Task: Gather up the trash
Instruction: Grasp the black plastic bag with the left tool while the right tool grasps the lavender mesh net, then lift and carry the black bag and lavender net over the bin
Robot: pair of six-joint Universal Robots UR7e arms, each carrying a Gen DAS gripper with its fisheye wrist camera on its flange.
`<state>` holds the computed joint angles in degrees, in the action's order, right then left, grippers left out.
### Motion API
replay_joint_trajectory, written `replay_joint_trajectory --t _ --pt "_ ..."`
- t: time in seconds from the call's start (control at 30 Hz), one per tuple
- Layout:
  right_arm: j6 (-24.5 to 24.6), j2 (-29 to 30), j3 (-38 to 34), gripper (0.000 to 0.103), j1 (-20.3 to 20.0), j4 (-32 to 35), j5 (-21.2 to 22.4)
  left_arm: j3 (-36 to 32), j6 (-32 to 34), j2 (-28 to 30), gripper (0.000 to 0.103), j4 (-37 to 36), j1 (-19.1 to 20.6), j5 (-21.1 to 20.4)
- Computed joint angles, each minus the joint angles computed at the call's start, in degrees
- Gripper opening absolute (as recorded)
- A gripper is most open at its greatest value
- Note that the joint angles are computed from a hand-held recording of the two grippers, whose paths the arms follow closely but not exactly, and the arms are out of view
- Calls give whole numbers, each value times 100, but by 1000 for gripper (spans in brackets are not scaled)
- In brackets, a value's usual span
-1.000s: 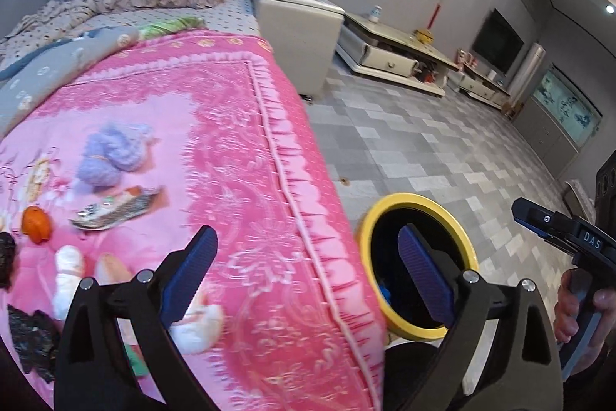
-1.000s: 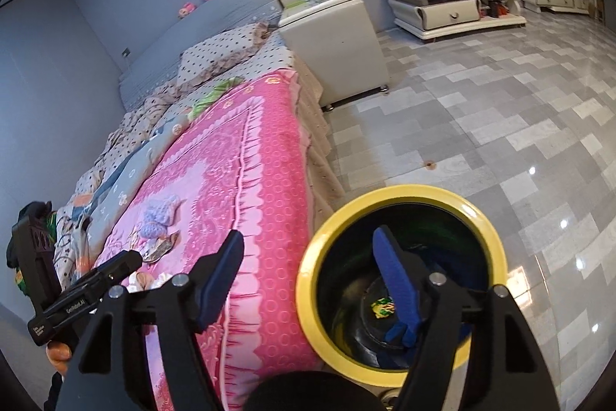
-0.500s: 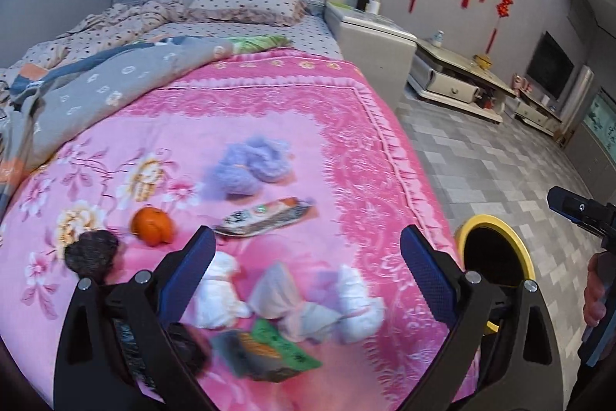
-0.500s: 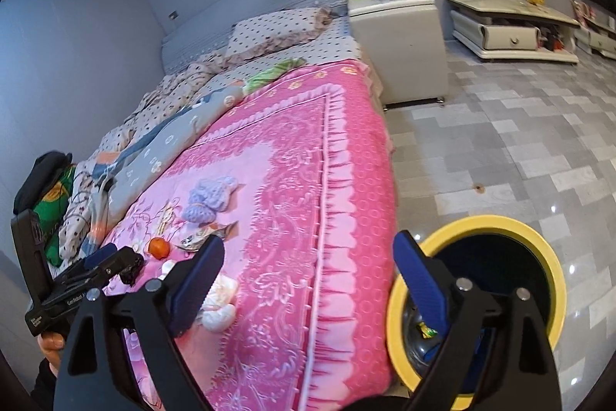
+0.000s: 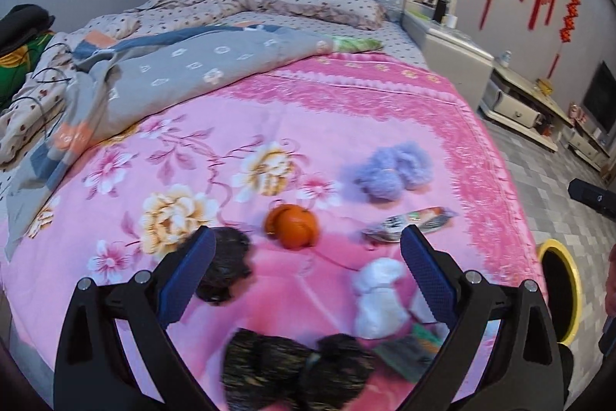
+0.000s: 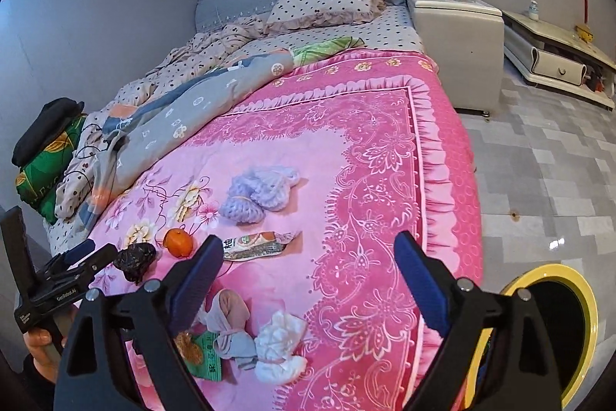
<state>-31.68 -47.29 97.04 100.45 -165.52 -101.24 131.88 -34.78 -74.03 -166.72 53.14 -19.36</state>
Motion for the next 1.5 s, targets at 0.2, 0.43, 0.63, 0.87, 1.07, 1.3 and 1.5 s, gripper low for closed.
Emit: replay_joint_trajectory --t 0.2,0.43,0.63,0.87,1.07,1.3,1.5 --pt "-157 710 -511 87 206 -97 -219 94 -4 -233 92 -17 419 119" --pt "99 1557 -1439 86 283 304 -540 124 394 -182 92 -698 809 -47" --pt "163 2114 -2157 86 254 649 -828 34 755 47 92 -1147 1100 -298" --pt "229 2609 -2910 82 186 1260 -853 -157 1161 316 92 -1472 1428 -538" --pt "245 2957 -3424 78 163 1641 -929 -334 1406 466 83 -1620 1644 -812" --pt "67 3221 -3739 49 206 1986 -1001 -489 1716 721 49 -1556 1723 -875" --pt "-154 3282 -3794 29 265 2094 -1065 -485 1941 797 41 -1818 1720 -879"
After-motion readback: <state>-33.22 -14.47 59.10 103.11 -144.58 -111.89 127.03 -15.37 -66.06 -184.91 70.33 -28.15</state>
